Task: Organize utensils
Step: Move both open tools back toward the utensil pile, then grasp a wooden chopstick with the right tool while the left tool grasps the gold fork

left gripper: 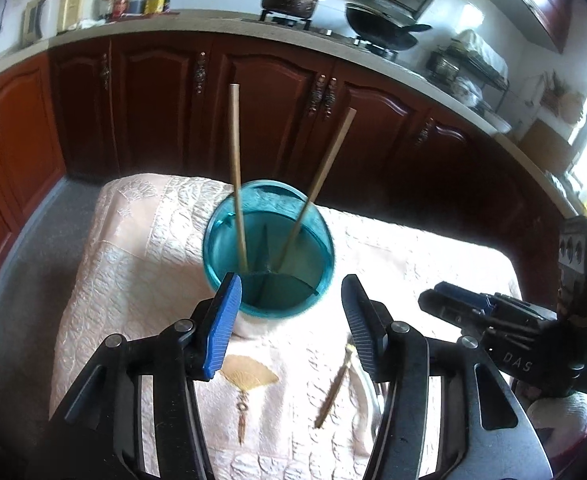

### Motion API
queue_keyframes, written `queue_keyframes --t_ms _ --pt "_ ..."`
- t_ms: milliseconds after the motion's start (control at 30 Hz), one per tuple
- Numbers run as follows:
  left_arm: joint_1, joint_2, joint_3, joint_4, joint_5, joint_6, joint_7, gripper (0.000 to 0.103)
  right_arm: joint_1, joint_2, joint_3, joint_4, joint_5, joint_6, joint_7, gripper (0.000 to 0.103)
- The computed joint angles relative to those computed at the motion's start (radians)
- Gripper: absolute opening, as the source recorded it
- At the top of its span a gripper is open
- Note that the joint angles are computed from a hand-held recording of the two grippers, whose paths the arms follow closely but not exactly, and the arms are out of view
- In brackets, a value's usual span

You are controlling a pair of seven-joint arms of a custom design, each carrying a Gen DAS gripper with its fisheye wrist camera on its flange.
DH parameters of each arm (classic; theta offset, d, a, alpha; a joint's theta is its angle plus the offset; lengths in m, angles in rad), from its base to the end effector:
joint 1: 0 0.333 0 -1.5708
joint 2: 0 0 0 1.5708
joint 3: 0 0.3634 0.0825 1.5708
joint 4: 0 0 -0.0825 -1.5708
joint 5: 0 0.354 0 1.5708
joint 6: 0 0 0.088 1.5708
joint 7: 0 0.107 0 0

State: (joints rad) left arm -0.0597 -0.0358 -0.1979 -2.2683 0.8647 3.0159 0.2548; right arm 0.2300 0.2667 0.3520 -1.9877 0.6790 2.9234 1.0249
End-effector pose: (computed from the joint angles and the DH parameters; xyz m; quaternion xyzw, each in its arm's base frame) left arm 0.4896 -0.1884 0.5117 -0.7187 0.5660 -0.3453 0.2096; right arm 0.5552 0.2947 0.4677 -0.7899 0.4866 -0.0564 0.3689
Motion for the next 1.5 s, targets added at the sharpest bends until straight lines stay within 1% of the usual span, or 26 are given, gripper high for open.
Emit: queue_keyframes --t_ms 133,233,400,500,600,700,867,1000,1167,1333,1467,1500 --pt "-0.014 -0.008 -0.015 -0.013 -0.016 -0.003 0.022 0.053 -0.016 -0.041 -0.001 -0.071 0.044 0.02 -0.02 0.031" --pt "-0.02 -0.011 -0.026 -0.021 -0.013 -0.006 0.021 0.053 -0.023 -0.067 -0.005 -0.116 0.104 0.026 -0.056 0.031" --pt "-0.041 0.0 -0.034 -0.03 -0.048 -0.007 0.046 0.053 0.005 -0.103 -0.041 -0.174 0.166 0.044 -0.087 0.031" --pt "-0.054 0.007 -0.03 -0.043 -0.075 0.014 0.07 0.053 0.016 -0.119 -0.057 -0.201 0.203 0.059 -0.107 0.031" --pt "-0.063 0.016 -0.027 -0.057 -0.089 0.047 0.083 0.061 0.026 -0.124 -0.077 -0.216 0.233 0.055 -0.119 0.031" --pt "-0.081 0.03 -0.023 -0.06 -0.127 0.048 0.125 0.061 0.041 -0.116 -0.1 -0.218 0.194 0.034 -0.09 0.031" --pt "-0.116 0.053 -0.007 -0.066 -0.204 0.033 0.206 0.061 0.04 -0.074 -0.092 -0.19 0.183 0.004 -0.093 0.031" --pt "-0.144 0.07 0.01 -0.065 -0.241 0.014 0.24 0.061 0.037 -0.02 -0.08 -0.157 0.13 -0.007 -0.06 0.026" --pt "-0.166 0.078 0.032 -0.069 -0.264 0.009 0.257 0.061 0.028 0.066 -0.068 -0.094 0.014 -0.033 0.044 0.025" --pt "-0.176 0.09 0.044 -0.074 -0.292 0.007 0.281 0.061 0.015 0.134 -0.058 -0.037 -0.099 -0.037 0.151 0.025" --pt "-0.184 0.099 0.052 -0.08 -0.334 0.008 0.313 0.061 0.01 0.185 -0.067 0.016 -0.196 -0.061 0.247 0.025" --pt "-0.187 0.104 0.053 -0.079 -0.345 0.008 0.323 0.061 0.01 0.196 -0.069 0.028 -0.221 -0.061 0.268 0.022"
